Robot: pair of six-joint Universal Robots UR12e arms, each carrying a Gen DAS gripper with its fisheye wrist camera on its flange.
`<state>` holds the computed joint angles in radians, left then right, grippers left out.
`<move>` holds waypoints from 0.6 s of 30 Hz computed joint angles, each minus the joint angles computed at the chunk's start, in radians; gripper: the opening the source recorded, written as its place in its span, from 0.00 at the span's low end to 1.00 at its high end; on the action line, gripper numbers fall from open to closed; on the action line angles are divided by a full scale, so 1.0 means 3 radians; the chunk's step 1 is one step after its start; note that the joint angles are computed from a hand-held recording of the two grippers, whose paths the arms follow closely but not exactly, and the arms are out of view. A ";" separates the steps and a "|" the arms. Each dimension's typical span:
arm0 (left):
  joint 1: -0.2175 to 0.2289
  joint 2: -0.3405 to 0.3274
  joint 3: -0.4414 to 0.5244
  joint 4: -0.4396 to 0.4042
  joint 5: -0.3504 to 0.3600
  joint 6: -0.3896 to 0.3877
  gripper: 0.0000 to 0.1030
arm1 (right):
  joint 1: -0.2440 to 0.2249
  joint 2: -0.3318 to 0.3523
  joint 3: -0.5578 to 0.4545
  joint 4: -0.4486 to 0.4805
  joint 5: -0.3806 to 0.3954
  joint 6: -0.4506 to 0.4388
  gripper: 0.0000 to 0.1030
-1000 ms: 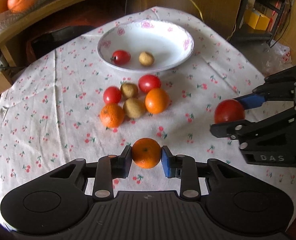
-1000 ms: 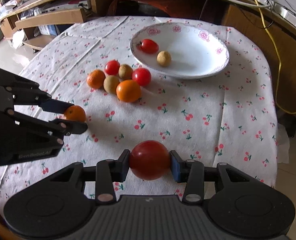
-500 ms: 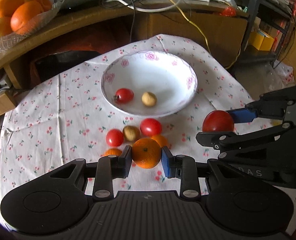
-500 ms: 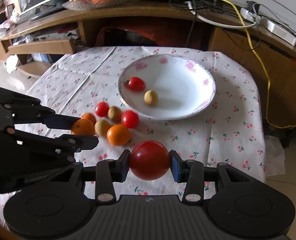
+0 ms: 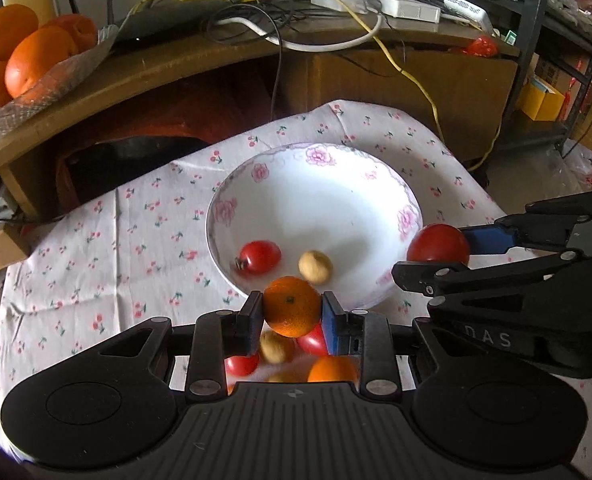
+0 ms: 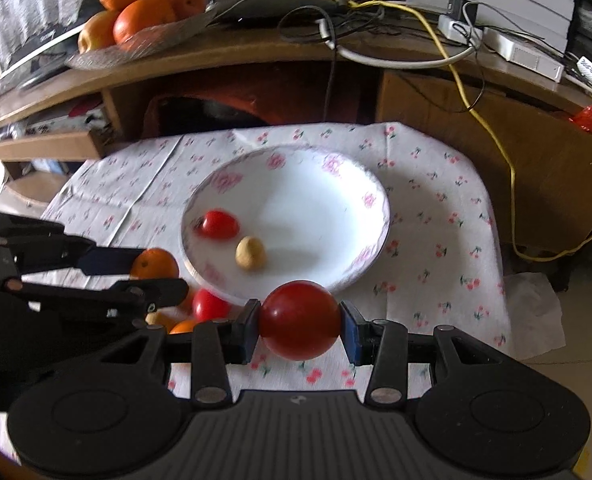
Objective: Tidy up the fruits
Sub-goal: 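Lower the orange into the bowl and open the left tool while the right tool holds the tomato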
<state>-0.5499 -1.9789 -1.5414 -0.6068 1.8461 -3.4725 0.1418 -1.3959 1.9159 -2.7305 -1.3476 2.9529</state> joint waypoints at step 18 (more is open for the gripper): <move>0.0094 -0.0200 0.0152 -0.0051 -0.0064 -0.0005 0.36 | -0.0001 0.0336 -0.0268 -0.0131 -0.0006 0.0029 0.40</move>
<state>-0.5216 -2.0389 -1.4957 -0.6221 1.8268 -3.4740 0.1414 -1.2950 1.8354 -2.7697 -1.3494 2.9616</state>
